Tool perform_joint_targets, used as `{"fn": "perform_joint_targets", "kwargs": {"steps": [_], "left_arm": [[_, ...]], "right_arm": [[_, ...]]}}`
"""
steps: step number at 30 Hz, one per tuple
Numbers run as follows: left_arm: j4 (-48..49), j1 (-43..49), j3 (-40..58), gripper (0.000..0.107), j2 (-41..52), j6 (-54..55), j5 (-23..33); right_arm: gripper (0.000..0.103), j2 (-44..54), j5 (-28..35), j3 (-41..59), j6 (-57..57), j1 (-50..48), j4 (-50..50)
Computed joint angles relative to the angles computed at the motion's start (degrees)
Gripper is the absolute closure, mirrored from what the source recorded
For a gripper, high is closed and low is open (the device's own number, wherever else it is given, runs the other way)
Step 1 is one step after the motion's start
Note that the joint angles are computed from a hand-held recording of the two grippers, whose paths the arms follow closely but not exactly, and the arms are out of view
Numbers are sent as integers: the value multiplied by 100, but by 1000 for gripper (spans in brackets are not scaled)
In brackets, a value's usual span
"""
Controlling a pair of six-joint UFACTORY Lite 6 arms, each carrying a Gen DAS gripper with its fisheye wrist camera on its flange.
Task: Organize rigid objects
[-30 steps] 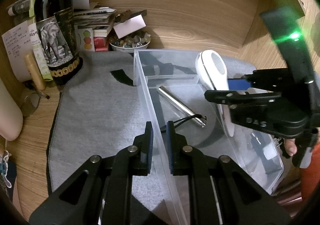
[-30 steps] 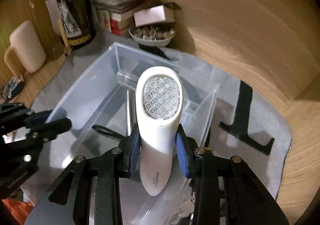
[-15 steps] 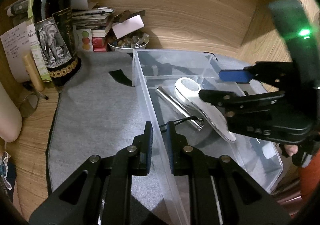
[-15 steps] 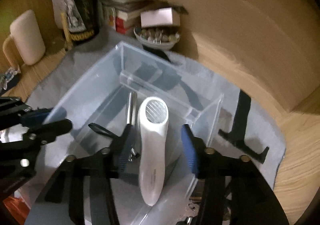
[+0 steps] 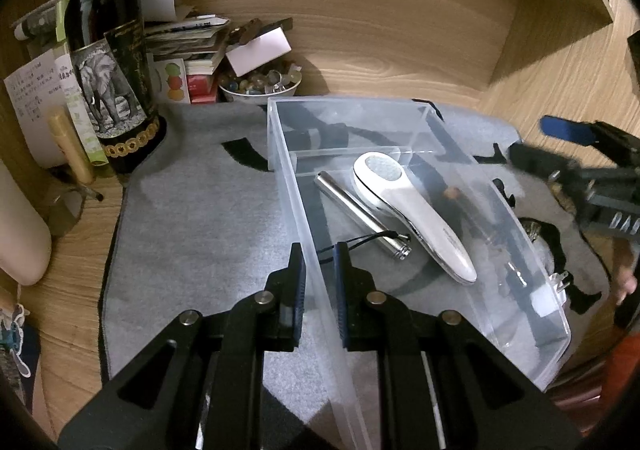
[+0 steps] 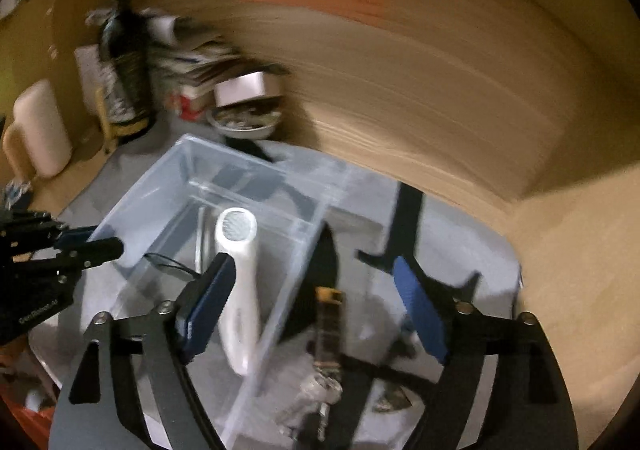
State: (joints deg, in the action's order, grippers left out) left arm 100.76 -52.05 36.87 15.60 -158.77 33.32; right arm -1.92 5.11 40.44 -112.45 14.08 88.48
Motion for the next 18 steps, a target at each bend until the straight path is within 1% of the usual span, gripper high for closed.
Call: {"fn": "perform_joint_targets", "kwargs": {"steps": [1, 3, 6, 7, 10, 12, 18], "left_arm": [[-78, -16, 24, 93, 15, 78, 10], [-200, -46, 57, 93, 33, 199, 28], [-289, -66, 67, 94, 32, 290, 26], [-331, -85, 78, 94, 41, 336, 35], [-350, -117, 72, 94, 58, 344, 60], [-315, -109, 51, 94, 49, 299, 34], [-190, -50, 32, 94, 59, 189, -11]], "right_arm": [[23, -61, 51, -15, 385, -101, -360], [23, -179, 243, -12, 676, -481, -680], [22, -234, 405, 45, 579, -900, -614], [20, -228, 456, 66, 515, -1005, -535], [20, -176, 521, 45, -319, -1277, 239], [20, -45, 488, 65, -692, -1377, 570], [20, 629, 530, 36, -1349, -1825, 1013]]}}
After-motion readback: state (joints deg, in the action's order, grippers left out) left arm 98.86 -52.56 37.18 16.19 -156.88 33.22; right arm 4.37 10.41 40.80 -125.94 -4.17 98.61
